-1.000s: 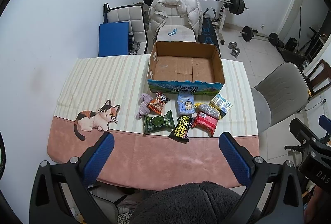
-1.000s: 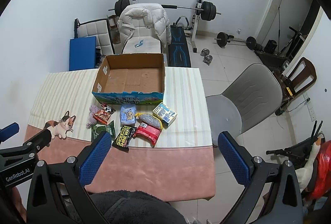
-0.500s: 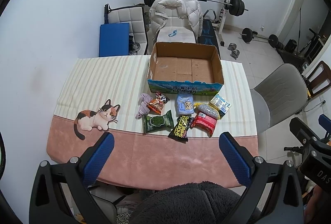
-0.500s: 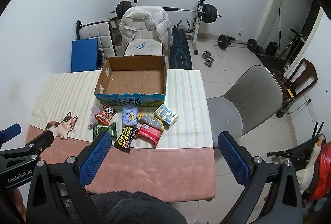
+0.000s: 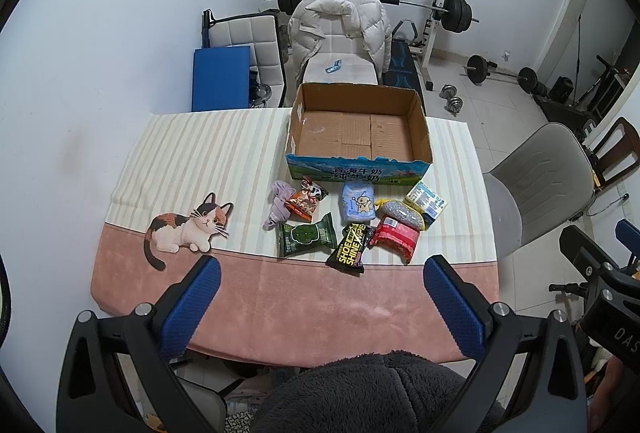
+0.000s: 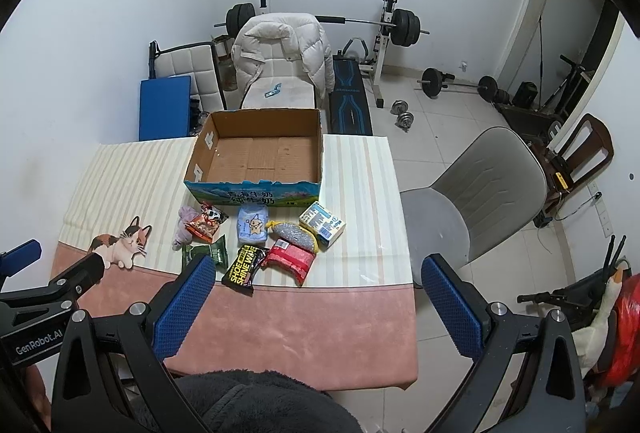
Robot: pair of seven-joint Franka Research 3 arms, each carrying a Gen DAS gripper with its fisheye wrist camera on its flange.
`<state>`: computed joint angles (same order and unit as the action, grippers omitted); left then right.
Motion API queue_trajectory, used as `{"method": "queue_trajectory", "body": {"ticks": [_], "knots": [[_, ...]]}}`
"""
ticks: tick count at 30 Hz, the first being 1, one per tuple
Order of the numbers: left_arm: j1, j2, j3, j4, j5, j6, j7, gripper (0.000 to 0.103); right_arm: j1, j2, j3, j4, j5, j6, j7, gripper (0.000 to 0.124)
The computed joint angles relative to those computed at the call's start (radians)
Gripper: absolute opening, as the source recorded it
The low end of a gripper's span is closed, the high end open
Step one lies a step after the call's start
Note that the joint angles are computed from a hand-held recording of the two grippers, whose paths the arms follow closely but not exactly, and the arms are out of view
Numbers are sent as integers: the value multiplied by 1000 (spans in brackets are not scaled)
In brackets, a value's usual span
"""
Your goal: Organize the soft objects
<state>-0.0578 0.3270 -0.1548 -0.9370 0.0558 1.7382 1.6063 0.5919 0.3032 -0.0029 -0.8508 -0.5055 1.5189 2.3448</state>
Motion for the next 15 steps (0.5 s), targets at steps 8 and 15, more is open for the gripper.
{"method": "queue_trajectory", "body": {"ticks": [8, 15], "knots": [[-1, 2, -1, 7, 1, -5, 3, 103, 8, -2, -1, 5, -3, -4, 1, 103], [-5, 17, 0, 48, 4, -28, -3, 103, 16, 8, -1, 30, -4, -13, -4, 103]]}}
